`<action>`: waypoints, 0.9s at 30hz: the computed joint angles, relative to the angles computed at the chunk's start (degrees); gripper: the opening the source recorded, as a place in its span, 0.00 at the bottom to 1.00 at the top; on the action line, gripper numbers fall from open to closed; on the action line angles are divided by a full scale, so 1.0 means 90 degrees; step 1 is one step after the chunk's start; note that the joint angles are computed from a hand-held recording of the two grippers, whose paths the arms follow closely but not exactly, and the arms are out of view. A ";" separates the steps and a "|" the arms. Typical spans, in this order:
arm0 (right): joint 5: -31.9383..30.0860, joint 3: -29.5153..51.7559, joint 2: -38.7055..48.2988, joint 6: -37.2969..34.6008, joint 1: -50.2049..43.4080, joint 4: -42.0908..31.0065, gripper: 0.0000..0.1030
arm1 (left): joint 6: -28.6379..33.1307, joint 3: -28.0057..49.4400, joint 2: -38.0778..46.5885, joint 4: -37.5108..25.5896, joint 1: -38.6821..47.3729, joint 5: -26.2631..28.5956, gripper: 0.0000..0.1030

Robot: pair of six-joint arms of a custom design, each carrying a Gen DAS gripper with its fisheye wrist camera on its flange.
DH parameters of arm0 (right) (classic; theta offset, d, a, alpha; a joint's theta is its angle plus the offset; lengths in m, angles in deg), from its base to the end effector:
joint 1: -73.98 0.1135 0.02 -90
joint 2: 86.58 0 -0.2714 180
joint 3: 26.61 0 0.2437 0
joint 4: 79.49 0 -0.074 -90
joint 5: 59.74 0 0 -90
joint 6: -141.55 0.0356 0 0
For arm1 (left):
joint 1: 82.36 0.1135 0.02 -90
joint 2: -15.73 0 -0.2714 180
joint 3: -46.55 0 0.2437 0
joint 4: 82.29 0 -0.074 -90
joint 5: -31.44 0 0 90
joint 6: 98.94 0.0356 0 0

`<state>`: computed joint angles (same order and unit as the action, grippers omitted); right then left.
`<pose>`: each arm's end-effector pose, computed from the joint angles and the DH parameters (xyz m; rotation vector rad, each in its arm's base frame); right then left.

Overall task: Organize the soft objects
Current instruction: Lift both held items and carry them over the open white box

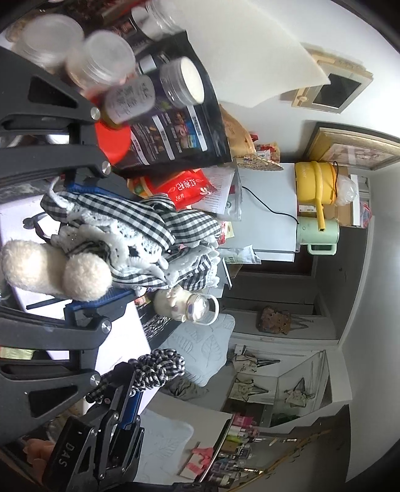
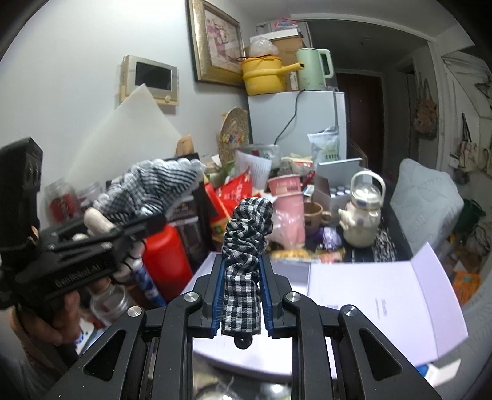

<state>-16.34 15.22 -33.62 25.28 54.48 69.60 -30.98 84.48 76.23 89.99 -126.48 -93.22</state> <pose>0.1677 -0.0319 0.2172 -0.5114 2.0167 0.4573 0.1581 -0.1251 0.2041 0.0309 1.9998 -0.1020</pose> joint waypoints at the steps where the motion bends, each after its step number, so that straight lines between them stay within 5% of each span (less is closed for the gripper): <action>1: 0.0033 0.0048 0.0150 0.0097 0.0100 0.0154 0.20 | 0.0035 0.0051 0.0206 0.0161 0.0097 0.0038 0.47; 14: 0.0849 0.0499 0.2322 0.0867 0.1279 0.1956 0.20 | 0.0389 0.0606 0.2267 0.1221 0.1160 0.0835 0.47; 27: 0.1476 0.1053 0.4001 0.0942 0.1573 0.2205 0.20 | 0.0461 0.1159 0.3671 0.1208 0.1785 0.1367 0.47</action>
<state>-3.05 24.69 2.38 33.76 68.64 89.45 -26.83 94.92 109.27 100.86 -110.41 -80.91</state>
